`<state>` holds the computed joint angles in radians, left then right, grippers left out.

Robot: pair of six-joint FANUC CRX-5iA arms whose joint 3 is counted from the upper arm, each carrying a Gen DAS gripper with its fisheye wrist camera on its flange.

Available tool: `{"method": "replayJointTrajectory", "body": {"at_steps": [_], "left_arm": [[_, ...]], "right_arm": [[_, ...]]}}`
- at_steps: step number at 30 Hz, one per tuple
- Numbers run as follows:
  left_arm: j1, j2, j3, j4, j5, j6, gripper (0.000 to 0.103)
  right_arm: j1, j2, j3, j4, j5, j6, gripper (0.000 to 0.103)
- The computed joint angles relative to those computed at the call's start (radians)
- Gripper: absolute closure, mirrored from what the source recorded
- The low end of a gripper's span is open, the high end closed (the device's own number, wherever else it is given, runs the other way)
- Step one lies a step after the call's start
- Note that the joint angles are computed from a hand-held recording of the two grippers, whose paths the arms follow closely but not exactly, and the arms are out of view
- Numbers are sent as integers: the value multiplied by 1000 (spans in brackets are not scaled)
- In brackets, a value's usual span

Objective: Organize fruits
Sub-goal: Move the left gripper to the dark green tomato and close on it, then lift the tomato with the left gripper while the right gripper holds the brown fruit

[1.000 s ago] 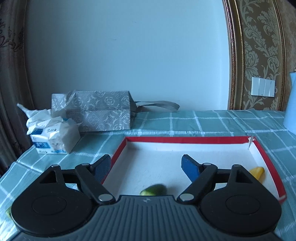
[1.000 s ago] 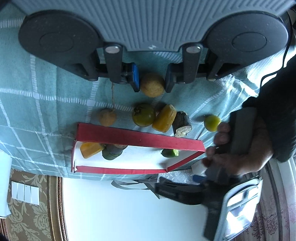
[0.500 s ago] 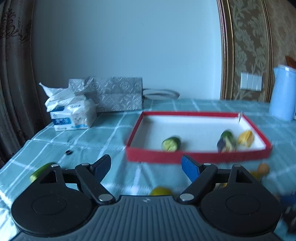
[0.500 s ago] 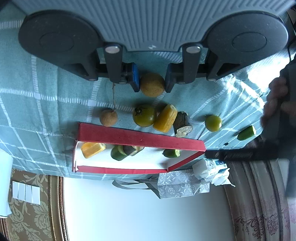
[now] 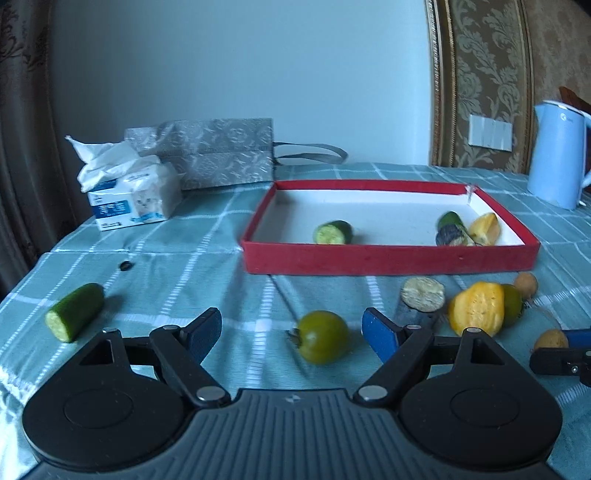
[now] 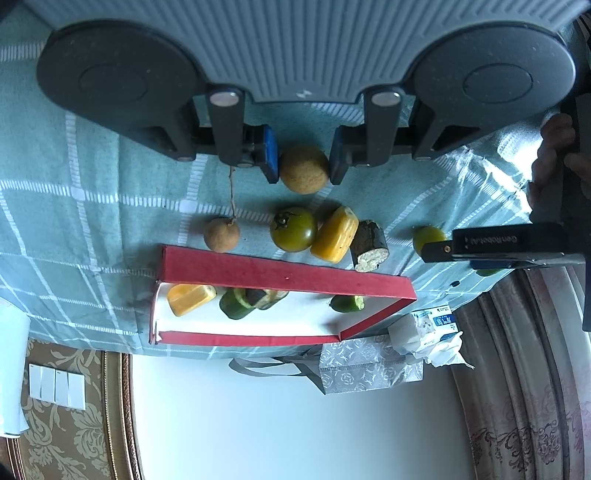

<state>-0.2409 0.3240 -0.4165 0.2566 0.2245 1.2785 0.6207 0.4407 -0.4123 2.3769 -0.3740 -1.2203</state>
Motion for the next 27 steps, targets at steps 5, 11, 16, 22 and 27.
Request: {"method": "replayJointTrajectory", "body": {"at_steps": [5,11,16,22,27], "left_arm": [[-11,23,21,21,-9,-16,20],[7,38,68,-19,-109,44,52],[-11,40,41,78,-72,-63,54],[-26,42,29,124,-48,-115,64],[-36,40,9,191,-21,-170,66]], "right_arm": [[-5,0,1,10,7,-13,76],[-7,0,2,16,9,-19,75],[-7,0,3,15,9,-19,75],[-7,0,2,15,9,-19,75],[-6,0,2,10,8,-13,75]]}}
